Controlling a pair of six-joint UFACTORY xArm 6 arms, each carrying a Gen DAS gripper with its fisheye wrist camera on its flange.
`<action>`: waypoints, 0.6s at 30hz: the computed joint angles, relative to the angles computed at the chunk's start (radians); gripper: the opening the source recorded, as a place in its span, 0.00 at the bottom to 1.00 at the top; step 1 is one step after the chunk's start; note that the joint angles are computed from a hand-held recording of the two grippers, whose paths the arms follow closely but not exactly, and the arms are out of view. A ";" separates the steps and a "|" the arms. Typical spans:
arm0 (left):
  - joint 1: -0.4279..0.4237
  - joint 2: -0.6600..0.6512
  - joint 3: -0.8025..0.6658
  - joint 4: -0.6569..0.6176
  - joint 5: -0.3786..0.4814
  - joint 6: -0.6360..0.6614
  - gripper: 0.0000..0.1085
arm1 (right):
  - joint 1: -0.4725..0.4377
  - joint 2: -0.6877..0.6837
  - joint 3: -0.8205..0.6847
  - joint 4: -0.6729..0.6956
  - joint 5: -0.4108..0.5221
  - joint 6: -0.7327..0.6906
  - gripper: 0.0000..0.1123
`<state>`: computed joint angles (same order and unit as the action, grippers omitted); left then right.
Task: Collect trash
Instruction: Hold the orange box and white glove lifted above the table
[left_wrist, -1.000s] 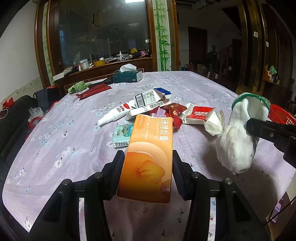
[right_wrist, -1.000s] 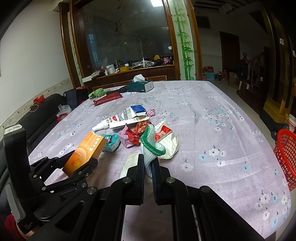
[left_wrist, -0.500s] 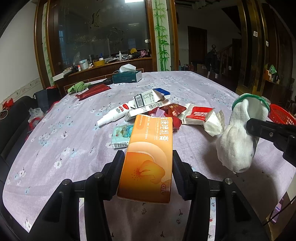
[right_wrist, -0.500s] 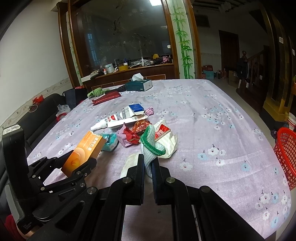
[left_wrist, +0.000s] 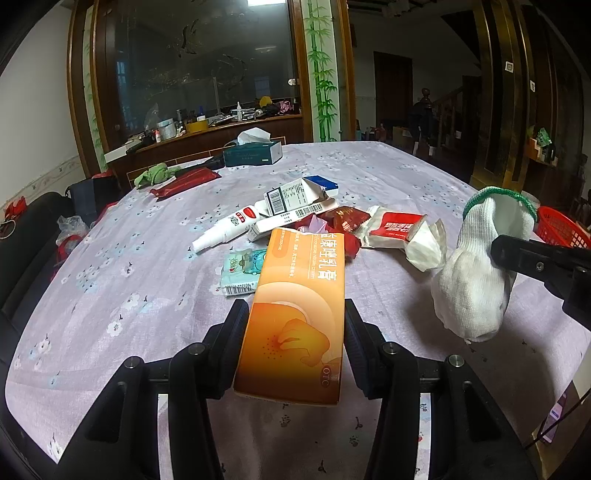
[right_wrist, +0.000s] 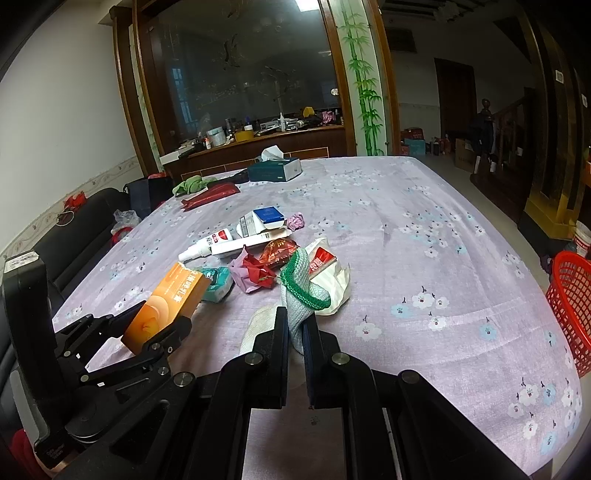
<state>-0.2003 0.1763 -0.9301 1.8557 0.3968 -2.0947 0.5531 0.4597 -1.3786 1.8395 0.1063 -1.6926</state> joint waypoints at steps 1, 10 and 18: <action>0.000 0.002 -0.001 0.001 0.000 -0.001 0.45 | -0.001 0.000 0.000 0.001 0.001 -0.001 0.07; -0.002 0.001 -0.001 -0.007 0.002 0.007 0.45 | -0.003 0.009 -0.009 -0.004 -0.004 0.013 0.07; 0.000 0.004 -0.003 -0.009 0.001 0.014 0.45 | -0.006 0.008 -0.006 0.003 -0.005 0.014 0.07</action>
